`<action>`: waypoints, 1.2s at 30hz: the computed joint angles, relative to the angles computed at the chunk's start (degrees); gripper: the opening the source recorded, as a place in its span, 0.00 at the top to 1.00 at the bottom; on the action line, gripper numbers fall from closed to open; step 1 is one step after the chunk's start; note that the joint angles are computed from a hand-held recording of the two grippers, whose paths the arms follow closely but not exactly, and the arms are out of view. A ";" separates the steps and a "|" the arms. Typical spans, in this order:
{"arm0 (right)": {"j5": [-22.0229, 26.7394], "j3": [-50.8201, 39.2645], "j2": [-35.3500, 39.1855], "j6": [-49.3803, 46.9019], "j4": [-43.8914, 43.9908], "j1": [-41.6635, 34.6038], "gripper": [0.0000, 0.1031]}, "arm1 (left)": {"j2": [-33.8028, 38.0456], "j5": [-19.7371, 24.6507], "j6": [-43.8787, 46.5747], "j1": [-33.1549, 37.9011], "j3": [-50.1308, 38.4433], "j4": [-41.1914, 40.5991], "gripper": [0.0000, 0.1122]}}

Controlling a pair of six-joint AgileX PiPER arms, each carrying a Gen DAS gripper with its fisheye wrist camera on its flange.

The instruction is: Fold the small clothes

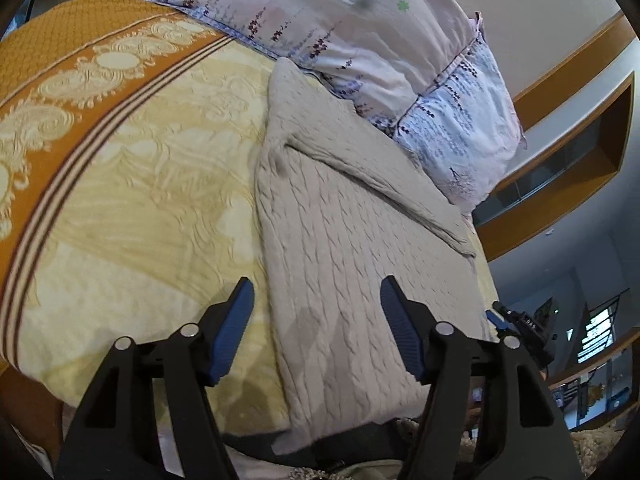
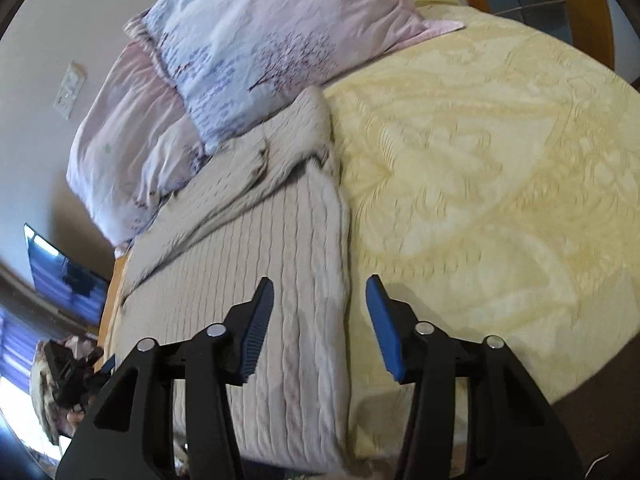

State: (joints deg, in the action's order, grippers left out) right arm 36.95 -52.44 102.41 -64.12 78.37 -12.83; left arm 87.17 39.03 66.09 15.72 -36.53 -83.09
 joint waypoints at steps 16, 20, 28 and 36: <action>27.35 12.39 2.65 -18.48 4.20 -11.11 0.63 | 1.60 20.81 19.15 8.91 13.52 -8.12 0.57; 29.11 14.15 3.48 -21.45 1.21 -13.56 0.63 | 2.61 23.85 23.27 10.76 16.20 -6.93 0.57; 26.03 14.60 6.61 -22.79 -1.30 -12.35 0.63 | 5.70 19.03 27.53 3.41 17.10 -9.09 0.57; 27.71 13.99 9.39 -26.79 0.67 -11.31 0.64 | 8.65 16.85 29.63 -0.32 16.19 -12.02 0.61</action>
